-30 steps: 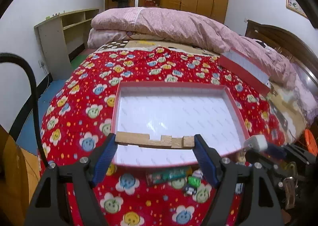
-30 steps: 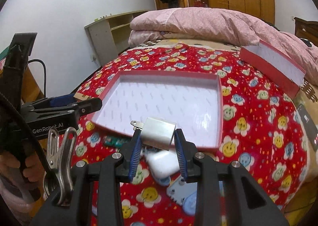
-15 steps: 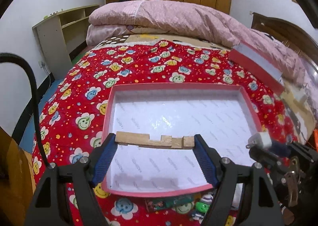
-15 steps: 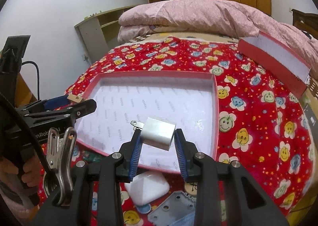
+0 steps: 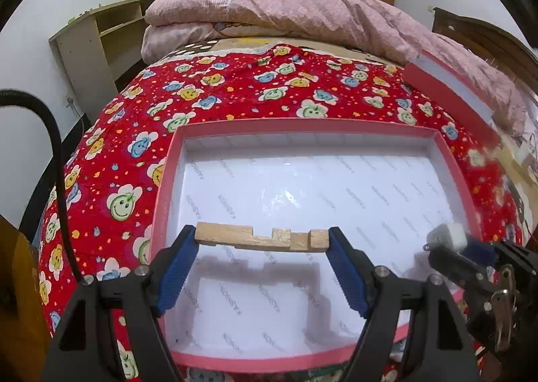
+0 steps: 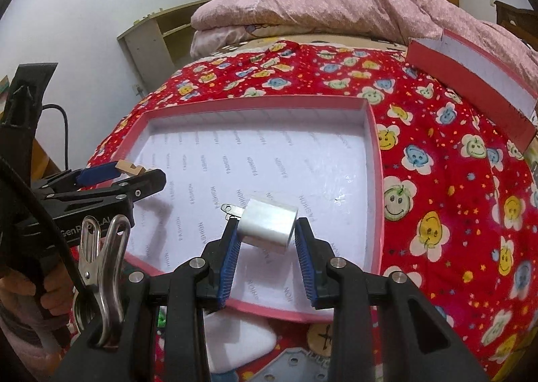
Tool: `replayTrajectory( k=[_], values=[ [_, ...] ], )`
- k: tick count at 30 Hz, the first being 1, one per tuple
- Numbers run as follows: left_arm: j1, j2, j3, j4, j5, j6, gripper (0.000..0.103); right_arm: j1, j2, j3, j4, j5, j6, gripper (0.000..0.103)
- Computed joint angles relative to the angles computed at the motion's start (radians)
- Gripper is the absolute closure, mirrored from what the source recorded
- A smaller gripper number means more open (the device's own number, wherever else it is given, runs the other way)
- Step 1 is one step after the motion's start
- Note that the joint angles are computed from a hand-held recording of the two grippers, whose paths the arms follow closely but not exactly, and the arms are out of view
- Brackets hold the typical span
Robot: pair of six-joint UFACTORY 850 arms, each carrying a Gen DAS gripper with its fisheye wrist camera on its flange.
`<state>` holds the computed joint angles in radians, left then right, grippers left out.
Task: Organize rigid objects
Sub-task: 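Carry the wooden block and charger into the red tray and open both tools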
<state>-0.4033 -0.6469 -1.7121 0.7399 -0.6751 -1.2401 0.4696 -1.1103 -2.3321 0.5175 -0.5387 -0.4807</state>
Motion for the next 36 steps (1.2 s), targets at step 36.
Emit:
replayTrajectory(
  k=[36],
  values=[
    [-0.013, -0.024, -0.036, -0.004, -0.024, 0.056, 0.018, -0.005, -0.018, -0.03, -0.028, 0.026, 0.055, 0.047]
  ],
)
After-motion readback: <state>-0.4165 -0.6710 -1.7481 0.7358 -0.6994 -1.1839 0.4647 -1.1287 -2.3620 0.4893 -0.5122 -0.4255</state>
